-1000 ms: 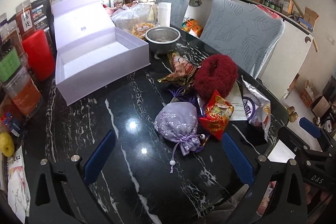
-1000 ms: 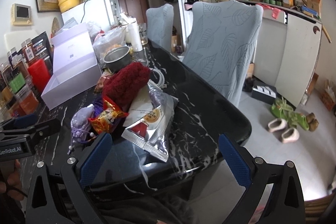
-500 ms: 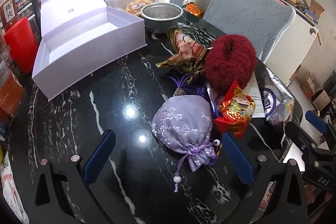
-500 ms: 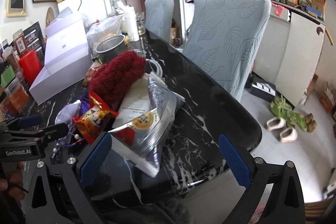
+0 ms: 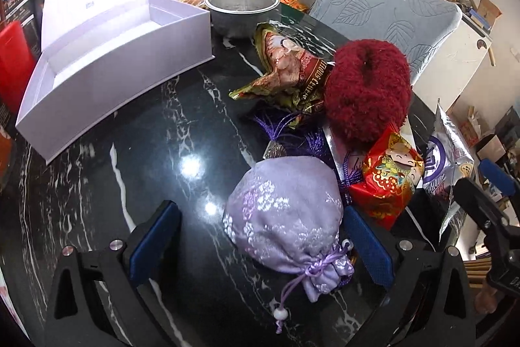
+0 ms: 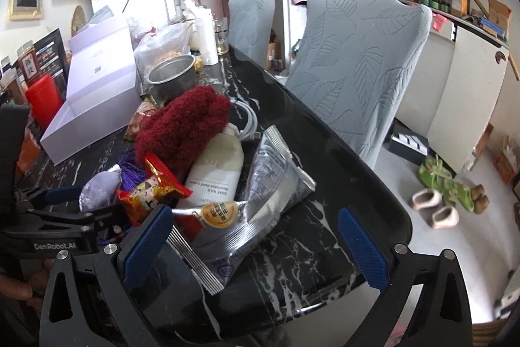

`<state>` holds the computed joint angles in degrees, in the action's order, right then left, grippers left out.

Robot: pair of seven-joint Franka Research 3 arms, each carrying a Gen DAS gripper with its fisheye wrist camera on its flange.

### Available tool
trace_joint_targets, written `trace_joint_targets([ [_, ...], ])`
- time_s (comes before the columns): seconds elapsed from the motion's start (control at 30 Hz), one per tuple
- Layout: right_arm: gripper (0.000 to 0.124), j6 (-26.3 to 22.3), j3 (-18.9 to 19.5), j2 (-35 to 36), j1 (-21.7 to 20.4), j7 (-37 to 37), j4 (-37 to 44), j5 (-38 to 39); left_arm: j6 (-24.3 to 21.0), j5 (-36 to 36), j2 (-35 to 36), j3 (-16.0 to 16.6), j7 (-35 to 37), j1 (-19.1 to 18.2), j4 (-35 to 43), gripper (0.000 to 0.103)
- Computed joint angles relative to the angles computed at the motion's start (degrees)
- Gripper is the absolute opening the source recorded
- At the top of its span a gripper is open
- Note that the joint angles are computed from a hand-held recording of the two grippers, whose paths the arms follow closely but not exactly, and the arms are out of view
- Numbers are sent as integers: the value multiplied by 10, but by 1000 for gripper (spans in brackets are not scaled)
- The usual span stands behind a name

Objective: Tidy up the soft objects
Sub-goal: 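Reach the left gripper to the lavender pouch while the right gripper approaches the hand cream tube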

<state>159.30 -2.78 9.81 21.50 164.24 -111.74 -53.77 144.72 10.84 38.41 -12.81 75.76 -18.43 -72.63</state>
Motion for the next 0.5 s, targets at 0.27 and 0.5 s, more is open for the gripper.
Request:
trace_joint_targets([
  [0.27,103,11,-2,12,-3,-24,12,44,61,-30,-14,-30,34,27,-41,62],
  [0.5,103,-11,-10,16,9,-30,25,49,71,-83,-24,-52,67,52,-58,58],
])
